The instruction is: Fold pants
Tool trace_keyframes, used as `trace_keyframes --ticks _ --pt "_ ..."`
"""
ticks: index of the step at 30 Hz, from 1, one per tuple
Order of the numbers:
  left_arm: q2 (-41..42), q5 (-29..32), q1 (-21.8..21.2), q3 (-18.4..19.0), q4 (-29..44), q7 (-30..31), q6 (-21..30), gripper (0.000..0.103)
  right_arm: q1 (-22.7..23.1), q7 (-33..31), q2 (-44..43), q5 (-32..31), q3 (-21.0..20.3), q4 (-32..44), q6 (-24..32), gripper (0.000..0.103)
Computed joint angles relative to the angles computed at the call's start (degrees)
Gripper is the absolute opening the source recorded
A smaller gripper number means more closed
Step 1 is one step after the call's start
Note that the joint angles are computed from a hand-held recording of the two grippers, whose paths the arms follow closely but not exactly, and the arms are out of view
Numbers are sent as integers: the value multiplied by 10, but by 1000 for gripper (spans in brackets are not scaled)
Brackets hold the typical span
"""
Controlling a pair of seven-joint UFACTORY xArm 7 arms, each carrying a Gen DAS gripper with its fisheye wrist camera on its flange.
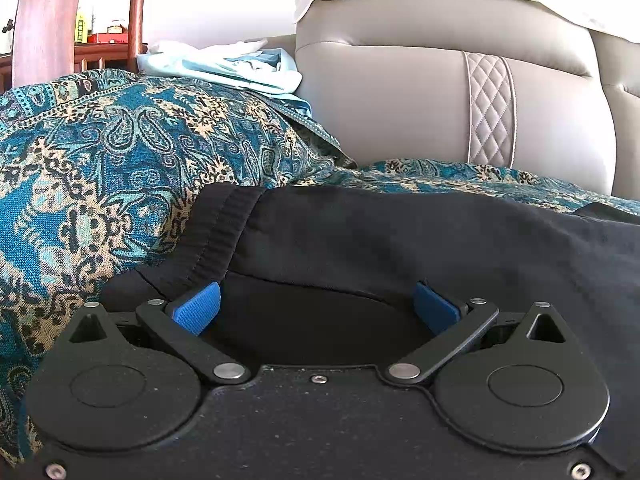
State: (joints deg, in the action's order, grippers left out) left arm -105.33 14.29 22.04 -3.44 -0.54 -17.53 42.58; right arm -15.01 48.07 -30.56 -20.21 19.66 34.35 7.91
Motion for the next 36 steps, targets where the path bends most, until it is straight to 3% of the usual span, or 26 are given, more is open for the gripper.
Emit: trace_keyframes --ticks 4,7,10,12,17,21,25,29,33,36 --pt "-3 2 2 -18 1 -8 6 103 116 -19 -73 90 -95 -75 -15 103" --pt "1 17 -6 -63 24 -27 40 99 121 13 -158 140 -85 -141 -27 103" --pt "-34 -5 -60 -45 51 -35 85 100 124 44 -217 181 -86 -190 -41 103" --pt "-16 -26 -91 -71 78 -57 93 103 121 44 -240 188 -88 -206 -49 103" --pt "133 -82 -194 -164 156 -121 43 103 121 25 -261 199 -111 -221 -29 103" --pt "269 -108 -247 -240 208 -178 -10 103 139 36 -281 231 -138 -247 -43 103" --pt "367 -98 -270 -309 246 -218 -41 103 129 38 -298 242 -142 -263 -38 103" --pt "422 -78 -290 -341 264 -246 -39 103 144 8 -294 244 -176 -273 -50 103" --pt "427 -69 -316 -339 246 -293 -45 103 209 -55 -272 254 -244 -281 -112 103" --pt "436 -48 -327 -329 243 -307 -51 103 210 -83 -249 251 -222 -265 -113 103"
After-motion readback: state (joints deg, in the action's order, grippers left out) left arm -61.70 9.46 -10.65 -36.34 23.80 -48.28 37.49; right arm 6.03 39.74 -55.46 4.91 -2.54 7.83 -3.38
